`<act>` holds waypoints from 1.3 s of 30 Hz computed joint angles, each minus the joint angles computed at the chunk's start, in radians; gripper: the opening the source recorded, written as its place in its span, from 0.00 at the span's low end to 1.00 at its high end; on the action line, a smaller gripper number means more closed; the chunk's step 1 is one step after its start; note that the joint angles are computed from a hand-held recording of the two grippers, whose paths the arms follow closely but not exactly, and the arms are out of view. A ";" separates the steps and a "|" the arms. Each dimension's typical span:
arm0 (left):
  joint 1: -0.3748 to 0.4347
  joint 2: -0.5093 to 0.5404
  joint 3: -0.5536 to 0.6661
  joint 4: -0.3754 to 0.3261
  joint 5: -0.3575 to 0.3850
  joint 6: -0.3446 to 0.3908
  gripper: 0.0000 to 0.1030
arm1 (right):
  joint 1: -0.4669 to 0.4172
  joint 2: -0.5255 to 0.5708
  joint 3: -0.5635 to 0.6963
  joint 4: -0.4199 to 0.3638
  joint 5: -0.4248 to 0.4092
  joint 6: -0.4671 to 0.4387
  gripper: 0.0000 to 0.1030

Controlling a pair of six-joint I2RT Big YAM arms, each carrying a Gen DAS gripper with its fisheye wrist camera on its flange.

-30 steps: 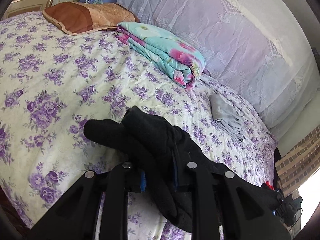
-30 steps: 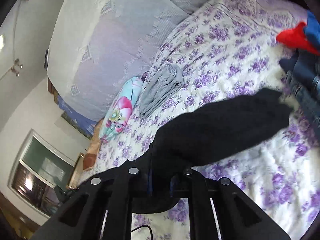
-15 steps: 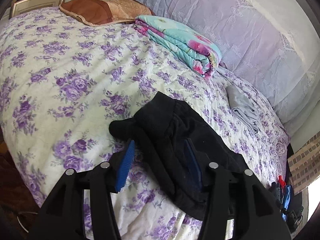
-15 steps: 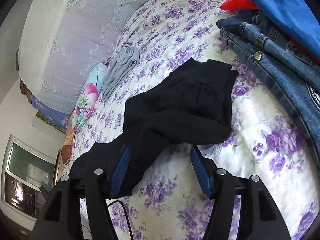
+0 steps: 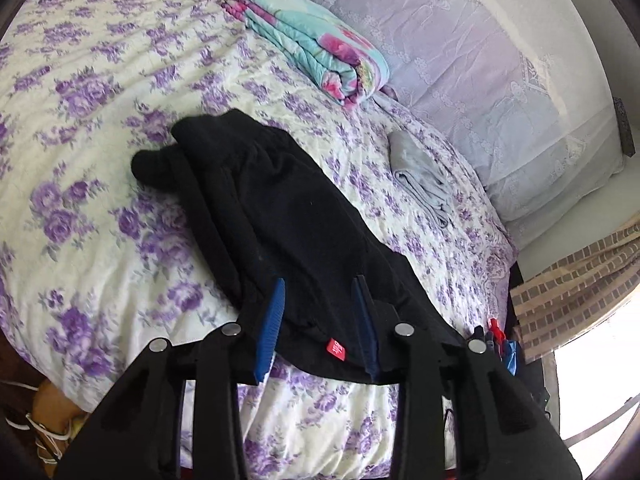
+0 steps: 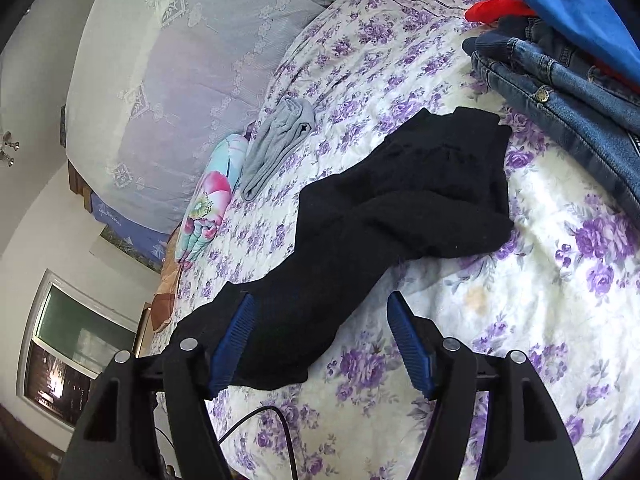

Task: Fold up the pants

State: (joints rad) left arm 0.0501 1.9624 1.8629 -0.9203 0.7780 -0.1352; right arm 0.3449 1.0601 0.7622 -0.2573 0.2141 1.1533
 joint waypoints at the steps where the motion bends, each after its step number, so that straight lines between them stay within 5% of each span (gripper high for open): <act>1: -0.006 0.002 0.000 -0.017 -0.001 0.013 0.31 | 0.000 0.001 -0.001 0.004 -0.002 0.000 0.67; 16: -0.048 0.087 0.074 -0.127 -0.020 -0.013 0.31 | -0.013 0.033 0.014 0.031 -0.034 -0.027 0.71; 19: -0.055 0.104 0.105 -0.098 -0.009 -0.052 0.31 | -0.019 0.042 0.023 0.035 -0.046 -0.039 0.71; 23: -0.061 0.091 0.110 0.000 0.018 -0.092 0.09 | -0.018 0.043 0.029 0.037 -0.047 -0.051 0.71; 28: -0.050 0.061 0.103 0.126 0.065 -0.154 0.08 | -0.013 0.044 0.044 0.023 -0.068 -0.082 0.71; 33: -0.052 0.023 0.096 0.183 0.076 -0.166 0.08 | 0.003 0.066 0.050 0.082 -0.190 -0.081 0.71; 39: -0.061 0.023 0.147 0.172 0.088 -0.169 0.08 | 0.033 0.193 0.067 0.294 -0.409 -0.012 0.71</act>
State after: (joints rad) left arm -0.0111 1.9855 2.0100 -0.7483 0.8663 -0.3042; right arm 0.3776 1.2531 0.8292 0.0369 -0.1945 1.1409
